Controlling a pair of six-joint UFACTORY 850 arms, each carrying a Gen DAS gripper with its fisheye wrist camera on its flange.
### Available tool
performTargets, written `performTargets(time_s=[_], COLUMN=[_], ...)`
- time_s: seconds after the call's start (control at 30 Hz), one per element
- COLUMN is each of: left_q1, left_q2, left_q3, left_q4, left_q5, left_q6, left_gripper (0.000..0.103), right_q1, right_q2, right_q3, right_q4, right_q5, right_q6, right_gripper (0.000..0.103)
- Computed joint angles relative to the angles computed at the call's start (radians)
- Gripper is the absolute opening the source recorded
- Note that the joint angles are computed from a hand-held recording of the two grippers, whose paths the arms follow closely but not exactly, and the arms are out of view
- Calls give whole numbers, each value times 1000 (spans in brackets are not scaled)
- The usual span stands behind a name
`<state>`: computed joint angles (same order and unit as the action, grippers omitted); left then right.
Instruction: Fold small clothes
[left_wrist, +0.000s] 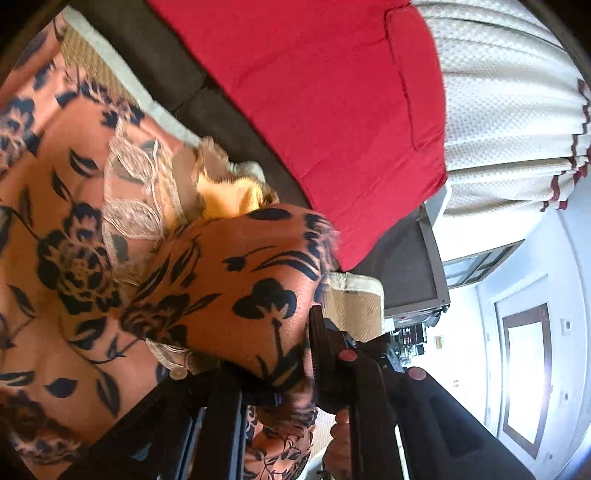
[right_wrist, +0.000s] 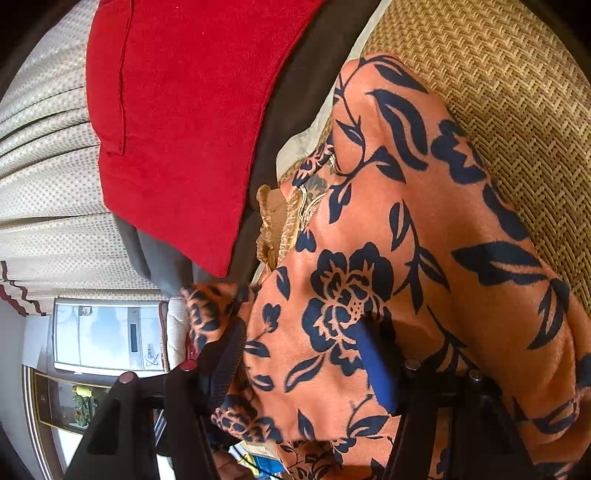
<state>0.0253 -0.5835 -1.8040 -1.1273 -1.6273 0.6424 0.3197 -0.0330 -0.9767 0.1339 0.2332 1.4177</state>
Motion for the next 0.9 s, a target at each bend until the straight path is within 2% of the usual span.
performTargets(time_s=[0.17, 0.27, 0.3, 0.4, 0.53, 0.63, 0.77, 0.83, 0.9], left_q1=[45, 45, 49, 64, 84, 102, 119, 126, 124], left_q2=[12, 46, 47, 45, 35, 10, 50, 86, 95], left_q3=[-33, -24, -26, -34, -38, -61, -19, 18, 28], left_q4=[20, 116, 128, 131, 149, 115, 20, -28, -18], left_q5=[71, 196, 209, 217, 276, 247, 277, 301, 312], left_q6=[84, 131, 136, 168, 147, 131, 207, 287, 306], left_gripper=[8, 8, 8, 8, 8, 8, 8, 9, 15], right_q1=[2, 0, -1, -4, -4, -5, -10, -15, -18], right_q2=[2, 0, -2, -7, -12, -15, -17, -14, -16], right_q3=[-6, -8, -12, -20, -28, -34, -29, -20, -21], right_q4=[26, 26, 22, -20, -14, -42, -145, -211, -261], right_q5=[-17, -28, -39, -59, -72, -85, -90, -78, -76], right_q6=[-34, -29, -27, 5, -5, 12, 120, 190, 234], right_gripper=[63, 59, 58, 56, 56, 52, 41, 40, 39])
